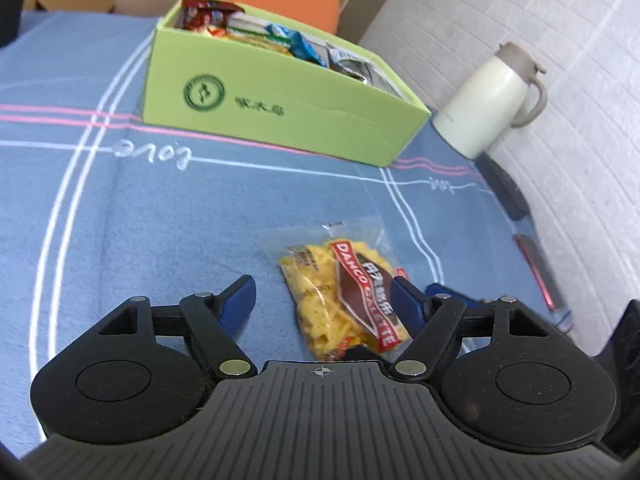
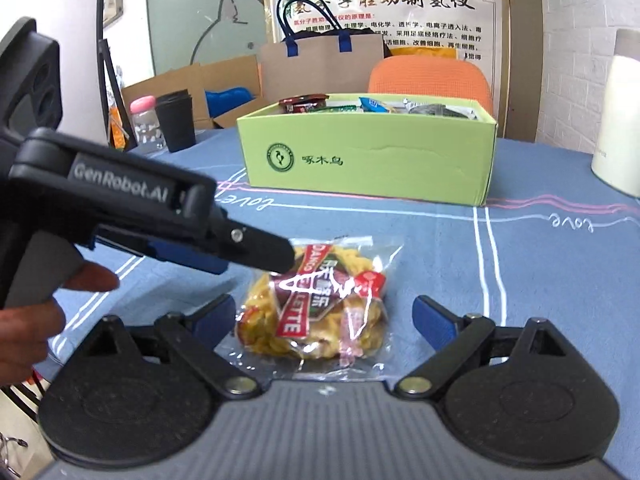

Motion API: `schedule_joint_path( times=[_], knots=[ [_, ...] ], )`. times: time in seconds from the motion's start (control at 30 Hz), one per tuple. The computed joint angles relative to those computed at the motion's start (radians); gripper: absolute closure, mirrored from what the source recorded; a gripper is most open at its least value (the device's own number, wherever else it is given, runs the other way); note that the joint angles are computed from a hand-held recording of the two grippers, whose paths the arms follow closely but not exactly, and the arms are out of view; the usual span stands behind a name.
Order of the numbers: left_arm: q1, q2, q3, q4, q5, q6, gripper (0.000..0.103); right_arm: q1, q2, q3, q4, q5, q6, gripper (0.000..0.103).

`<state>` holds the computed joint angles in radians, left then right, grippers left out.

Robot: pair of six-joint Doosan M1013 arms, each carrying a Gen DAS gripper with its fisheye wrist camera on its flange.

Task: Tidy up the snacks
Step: 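Lower the left gripper onto the clear Danco Galette bag and close, then carry the Danco Galette bag into the box and open the left gripper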

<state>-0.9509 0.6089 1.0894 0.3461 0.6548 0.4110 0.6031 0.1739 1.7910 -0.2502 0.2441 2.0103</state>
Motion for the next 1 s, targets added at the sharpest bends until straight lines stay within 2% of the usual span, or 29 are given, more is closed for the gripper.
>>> schedule_joint_path(
  times=[0.1, 0.17, 0.2, 0.3, 0.37, 0.43, 0.53, 0.63, 0.7, 0.8, 0.9, 1.0],
  knots=[
    [0.003, 0.019, -0.021, -0.062, 0.014, 0.050, 0.046, 0.004, 0.023, -0.021, 0.080, 0.020, -0.092, 0.010],
    [-0.005, 0.030, -0.033, -0.022, 0.018, 0.039, 0.049, 0.013, 0.036, -0.033, 0.053, 0.025, -0.078, 0.009],
    [-0.005, 0.035, -0.040, -0.024, 0.024, 0.049, 0.069, 0.019, 0.039, -0.038, 0.042, 0.029, -0.077, 0.010],
    [-0.005, 0.030, -0.039, -0.018, 0.021, 0.023, 0.074, 0.037, 0.030, -0.038, -0.145, 0.035, 0.057, 0.016],
    [-0.005, 0.016, -0.026, -0.007, -0.006, 0.002, 0.076, 0.037, 0.018, -0.035, -0.201, 0.021, 0.106, 0.016],
    [-0.006, 0.008, -0.028, 0.020, -0.023, -0.015, 0.076, 0.041, 0.013, -0.044, -0.320, 0.015, 0.201, 0.016],
    [-0.001, 0.013, -0.068, 0.073, -0.013, -0.022, 0.075, 0.033, 0.022, -0.083, -0.398, 0.005, 0.229, 0.016],
    [0.019, 0.034, -0.140, 0.102, -0.001, 0.004, 0.075, 0.006, 0.050, -0.147, -0.388, -0.025, 0.170, 0.016],
    [0.036, 0.061, -0.208, 0.117, 0.013, 0.038, 0.075, -0.019, 0.079, -0.202, -0.313, -0.042, 0.069, 0.016],
    [0.065, 0.128, -0.355, 0.111, 0.081, 0.102, 0.074, -0.058, 0.139, -0.298, -0.052, -0.052, -0.207, 0.016],
    [0.098, 0.219, -0.534, 0.065, 0.177, 0.183, 0.074, -0.086, 0.211, -0.399, 0.169, -0.018, -0.426, 0.016],
    [0.130, 0.341, -0.757, -0.003, 0.321, 0.266, 0.073, -0.111, 0.280, -0.487, 0.393, 0.054, -0.630, 0.015]
  ],
)
